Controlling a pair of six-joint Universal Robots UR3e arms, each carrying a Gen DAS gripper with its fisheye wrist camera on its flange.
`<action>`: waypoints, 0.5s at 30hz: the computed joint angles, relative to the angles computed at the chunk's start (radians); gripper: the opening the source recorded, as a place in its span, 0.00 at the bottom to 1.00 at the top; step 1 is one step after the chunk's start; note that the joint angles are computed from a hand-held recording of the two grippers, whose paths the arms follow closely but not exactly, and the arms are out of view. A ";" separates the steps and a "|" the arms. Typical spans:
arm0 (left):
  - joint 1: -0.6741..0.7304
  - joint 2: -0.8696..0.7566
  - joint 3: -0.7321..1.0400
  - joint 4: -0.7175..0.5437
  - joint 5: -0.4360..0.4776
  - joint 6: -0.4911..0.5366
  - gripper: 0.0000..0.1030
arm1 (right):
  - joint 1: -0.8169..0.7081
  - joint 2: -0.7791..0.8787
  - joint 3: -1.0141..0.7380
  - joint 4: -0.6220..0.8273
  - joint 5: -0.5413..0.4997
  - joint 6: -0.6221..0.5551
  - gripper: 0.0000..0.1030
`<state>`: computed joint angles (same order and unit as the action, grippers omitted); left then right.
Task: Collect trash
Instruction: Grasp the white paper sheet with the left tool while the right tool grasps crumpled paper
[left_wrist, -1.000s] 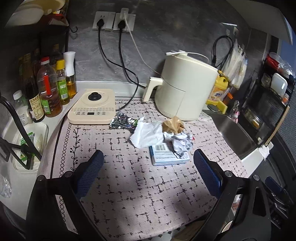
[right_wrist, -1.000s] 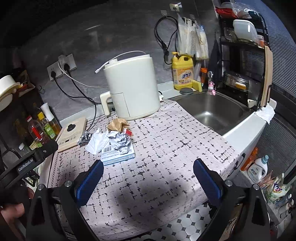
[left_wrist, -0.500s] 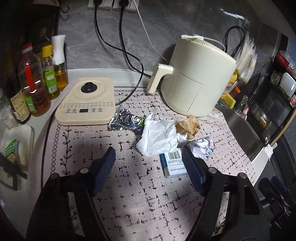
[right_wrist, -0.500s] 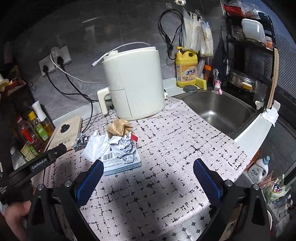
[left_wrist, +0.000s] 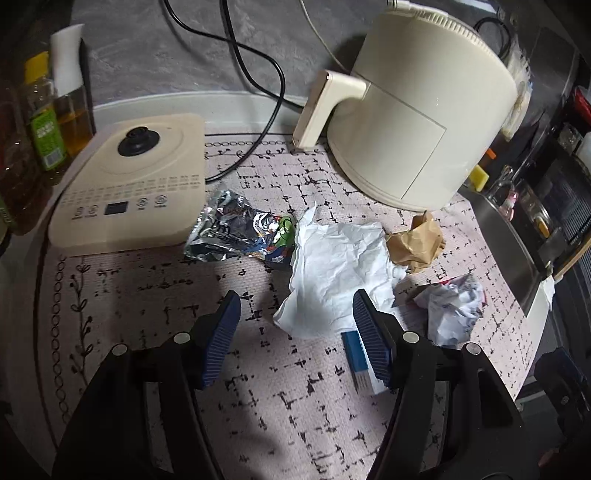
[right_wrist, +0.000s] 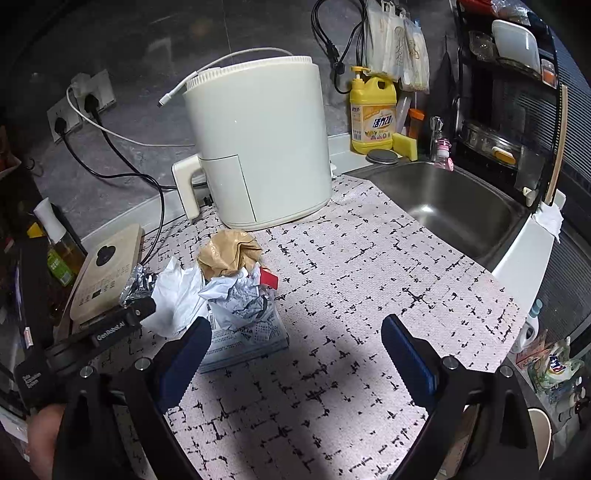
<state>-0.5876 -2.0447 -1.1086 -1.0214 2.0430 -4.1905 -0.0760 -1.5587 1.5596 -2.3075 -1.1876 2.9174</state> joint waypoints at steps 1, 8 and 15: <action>0.009 -0.010 0.005 0.005 -0.013 0.011 0.62 | 0.008 0.010 -0.005 -0.005 -0.009 0.006 0.88; 0.045 -0.073 0.038 0.046 -0.078 0.067 0.72 | 0.059 0.087 -0.052 -0.026 -0.065 0.046 0.88; 0.056 -0.147 0.104 0.054 -0.115 0.095 0.73 | 0.075 0.118 -0.079 -0.029 -0.087 0.062 0.89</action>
